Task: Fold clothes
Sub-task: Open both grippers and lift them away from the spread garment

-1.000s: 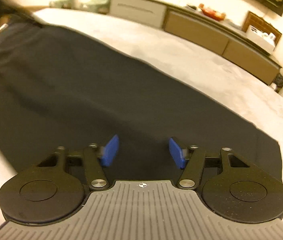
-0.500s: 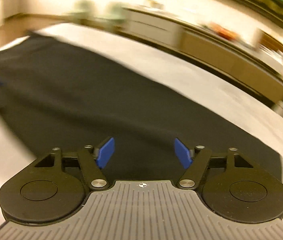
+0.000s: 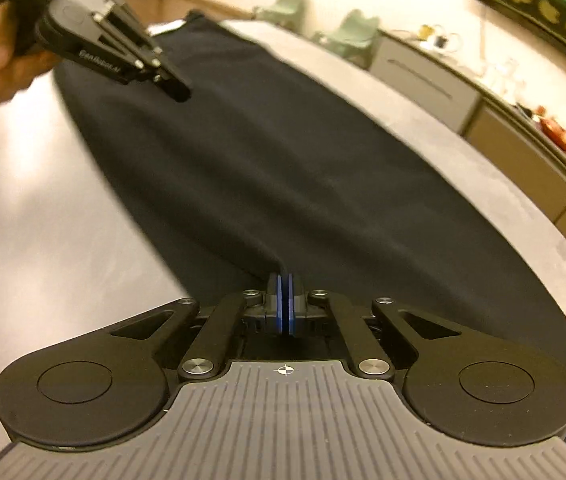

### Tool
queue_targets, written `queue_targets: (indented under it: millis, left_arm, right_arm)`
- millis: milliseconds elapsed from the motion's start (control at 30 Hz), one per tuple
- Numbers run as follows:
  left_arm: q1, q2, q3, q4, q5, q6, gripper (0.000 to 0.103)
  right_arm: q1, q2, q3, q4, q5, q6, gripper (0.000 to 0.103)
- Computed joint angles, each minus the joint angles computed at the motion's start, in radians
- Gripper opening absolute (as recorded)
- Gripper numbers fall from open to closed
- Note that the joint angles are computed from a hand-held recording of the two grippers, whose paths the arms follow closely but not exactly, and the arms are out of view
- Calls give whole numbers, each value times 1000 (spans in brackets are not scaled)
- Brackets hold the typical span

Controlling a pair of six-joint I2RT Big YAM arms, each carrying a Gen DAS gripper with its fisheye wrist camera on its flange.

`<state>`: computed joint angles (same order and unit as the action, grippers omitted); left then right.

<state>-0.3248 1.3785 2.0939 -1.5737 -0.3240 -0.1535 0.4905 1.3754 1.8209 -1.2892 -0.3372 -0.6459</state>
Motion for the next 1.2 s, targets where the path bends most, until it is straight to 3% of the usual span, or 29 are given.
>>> queue_targets:
  millis: [67,133,233,333,367,400,433,533,567,633,700,767,833,933,1000,1100,1200]
  left_arm:
    - [-6,8,19,-3,-3,17,10]
    - [-40,2,11,3,2,57,29]
    - [-90,-5,2,10,11,115,44]
    - [-138,-17,-32,-2,-28,113,44]
    - [-133,-13,-33,-8,-26,107,44]
    - [-123,-10,-33,-9,-23,100,44]
    - [-113,-7,-34,-9,-19,93,44]
    - [-98,6,-24,-9,-12,58,44]
    - [-101,12,-17,-9,-14,40,44]
    - [-126,32,2,-9,-33,7,45]
    - [-161,60,24,-15,-55,-12,45]
    - [-192,91,42,-30,-64,-2,45]
    - [-213,126,62,-64,-53,28,44]
    - [-259,133,60,-67,-94,115,38]
    - [-262,142,80,-85,-75,134,38]
    - [-232,131,66,-35,-79,117,40]
    - [-143,181,124,-8,-107,47,41]
  right_arm:
    - [-1,3,11,13,-2,49,0]
    - [-10,13,22,12,-11,84,0]
    - [-3,51,55,-6,-22,111,0]
    - [-4,95,133,-202,-46,-63,1]
    - [2,83,126,-210,-2,-104,4]
    - [-2,75,123,-220,18,-105,7]
    - [-13,83,144,-251,13,-98,21]
    - [-96,115,224,-367,-150,-65,46]
    - [-128,121,240,-366,-214,-24,53]
    - [-187,133,269,-352,-329,73,54]
    - [-207,126,241,-256,-257,220,54]
    - [-214,131,216,-199,-95,305,53]
    - [-231,148,205,-187,12,321,54]
    - [-285,157,189,-138,70,309,60]
    - [-316,165,195,-114,139,318,68]
    - [-371,180,231,-122,140,341,65]
    - [-388,175,241,-109,93,374,63]
